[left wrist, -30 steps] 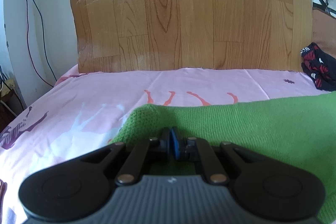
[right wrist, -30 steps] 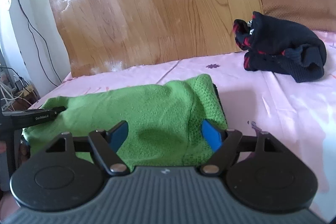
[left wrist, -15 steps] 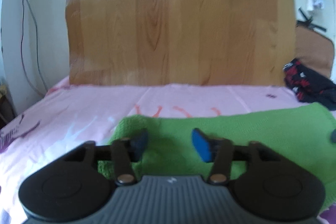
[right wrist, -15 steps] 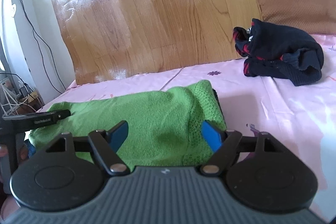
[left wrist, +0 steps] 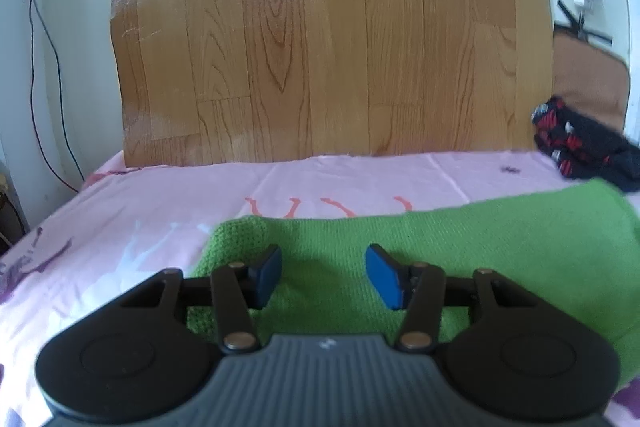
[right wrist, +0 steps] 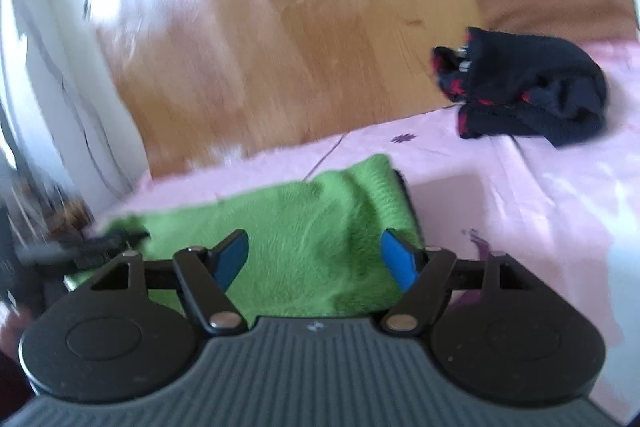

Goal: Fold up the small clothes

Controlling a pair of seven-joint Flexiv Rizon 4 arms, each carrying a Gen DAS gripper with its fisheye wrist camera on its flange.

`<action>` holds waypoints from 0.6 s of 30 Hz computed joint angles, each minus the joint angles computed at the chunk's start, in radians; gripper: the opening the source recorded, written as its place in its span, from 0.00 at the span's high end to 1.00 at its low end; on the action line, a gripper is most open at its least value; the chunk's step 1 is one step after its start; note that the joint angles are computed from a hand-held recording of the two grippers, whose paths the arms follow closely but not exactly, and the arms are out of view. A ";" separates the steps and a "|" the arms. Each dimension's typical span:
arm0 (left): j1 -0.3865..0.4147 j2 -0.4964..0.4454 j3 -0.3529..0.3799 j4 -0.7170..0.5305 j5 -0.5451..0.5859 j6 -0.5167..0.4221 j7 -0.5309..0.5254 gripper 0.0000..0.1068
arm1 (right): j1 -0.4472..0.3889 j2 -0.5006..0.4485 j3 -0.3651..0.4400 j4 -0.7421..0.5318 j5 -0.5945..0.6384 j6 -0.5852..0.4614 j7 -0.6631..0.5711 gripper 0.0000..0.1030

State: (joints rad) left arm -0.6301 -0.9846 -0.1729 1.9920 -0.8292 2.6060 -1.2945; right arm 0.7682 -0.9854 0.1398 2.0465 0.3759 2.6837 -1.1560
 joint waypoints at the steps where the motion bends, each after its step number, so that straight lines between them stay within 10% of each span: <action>1: 0.046 0.019 -0.029 0.031 0.057 -0.012 -0.060 0.64 | -0.050 -0.007 0.038 0.020 -0.048 0.037 0.063 0.28; 4: 0.256 0.069 -0.110 0.114 0.463 -0.040 -0.398 0.74 | -0.150 -0.020 0.091 0.074 -0.173 0.111 0.213 0.32; 7: 0.336 0.083 -0.157 0.094 0.656 -0.091 -0.472 0.86 | -0.149 0.009 0.075 0.088 -0.140 0.088 0.267 0.32; 13: 0.332 0.078 -0.145 -0.021 0.716 -0.436 -0.499 0.97 | -0.192 0.038 0.053 0.100 -0.259 -0.074 0.352 0.33; 18: 0.380 0.023 -0.164 -0.042 0.825 -0.397 -0.574 0.95 | -0.159 0.025 0.025 0.079 -0.254 -0.086 0.305 0.34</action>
State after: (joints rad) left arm -0.2497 -0.9617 -0.3366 1.9503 -0.0039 2.2094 -1.8684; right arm 0.6096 -0.9607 0.1650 2.1254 0.1221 2.5979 -0.8511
